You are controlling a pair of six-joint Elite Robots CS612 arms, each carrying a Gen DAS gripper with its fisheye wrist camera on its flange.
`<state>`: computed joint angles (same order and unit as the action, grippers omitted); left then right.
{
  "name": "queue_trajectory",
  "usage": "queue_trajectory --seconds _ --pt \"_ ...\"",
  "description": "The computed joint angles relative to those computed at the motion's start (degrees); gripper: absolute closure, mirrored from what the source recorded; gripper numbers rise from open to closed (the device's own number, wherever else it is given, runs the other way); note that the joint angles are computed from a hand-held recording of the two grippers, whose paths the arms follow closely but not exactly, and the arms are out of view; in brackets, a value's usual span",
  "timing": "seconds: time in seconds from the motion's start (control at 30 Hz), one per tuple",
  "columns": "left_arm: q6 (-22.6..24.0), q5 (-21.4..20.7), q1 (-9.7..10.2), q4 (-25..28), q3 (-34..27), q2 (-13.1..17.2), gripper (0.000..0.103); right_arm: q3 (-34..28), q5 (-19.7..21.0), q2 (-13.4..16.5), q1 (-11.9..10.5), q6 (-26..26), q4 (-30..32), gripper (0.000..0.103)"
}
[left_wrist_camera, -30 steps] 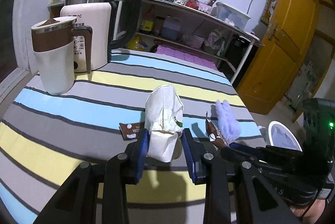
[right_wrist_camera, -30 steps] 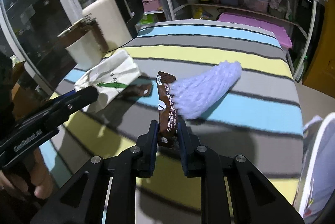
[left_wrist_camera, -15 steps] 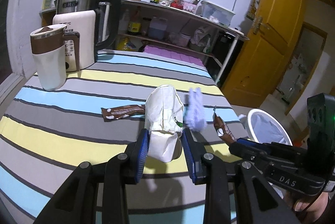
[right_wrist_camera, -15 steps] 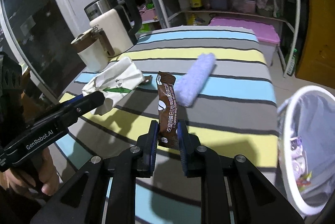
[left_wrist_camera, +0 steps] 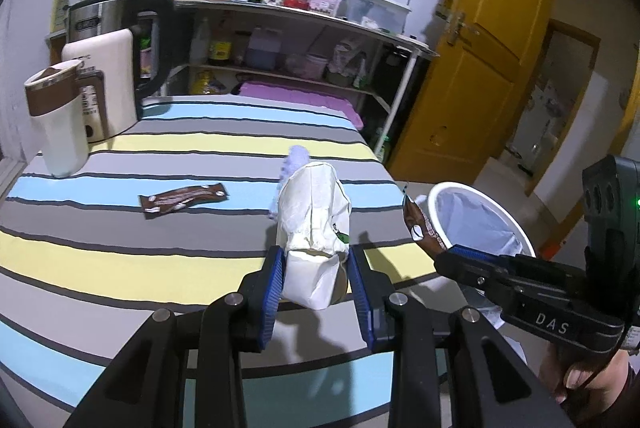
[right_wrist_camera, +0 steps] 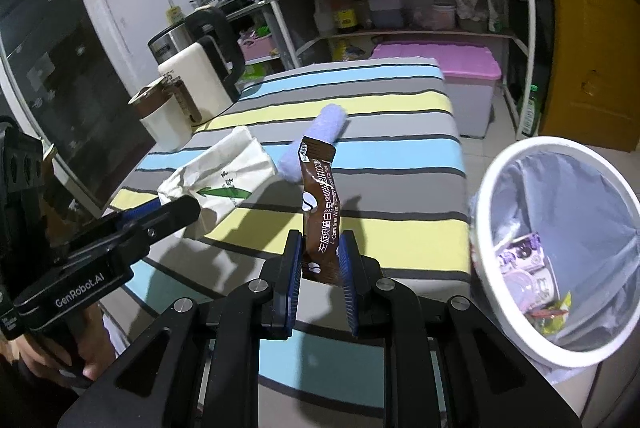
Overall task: Collect trash
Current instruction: 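Carry the brown wrapper and white tissue bag over the bin with both tools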
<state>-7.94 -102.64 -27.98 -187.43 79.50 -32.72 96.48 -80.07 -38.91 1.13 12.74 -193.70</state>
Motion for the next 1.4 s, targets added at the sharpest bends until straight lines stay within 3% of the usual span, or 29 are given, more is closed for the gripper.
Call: queue_trajectory --seconds 0.77,1.4 --pt "6.6 -7.4 -4.09 4.5 -5.2 2.0 0.07 8.3 -6.1 -2.5 -4.9 7.7 -7.1 0.083" --pt "12.1 -11.2 -6.72 12.0 -11.1 5.0 0.07 10.7 -7.9 -2.6 -7.5 11.9 -6.3 0.083"
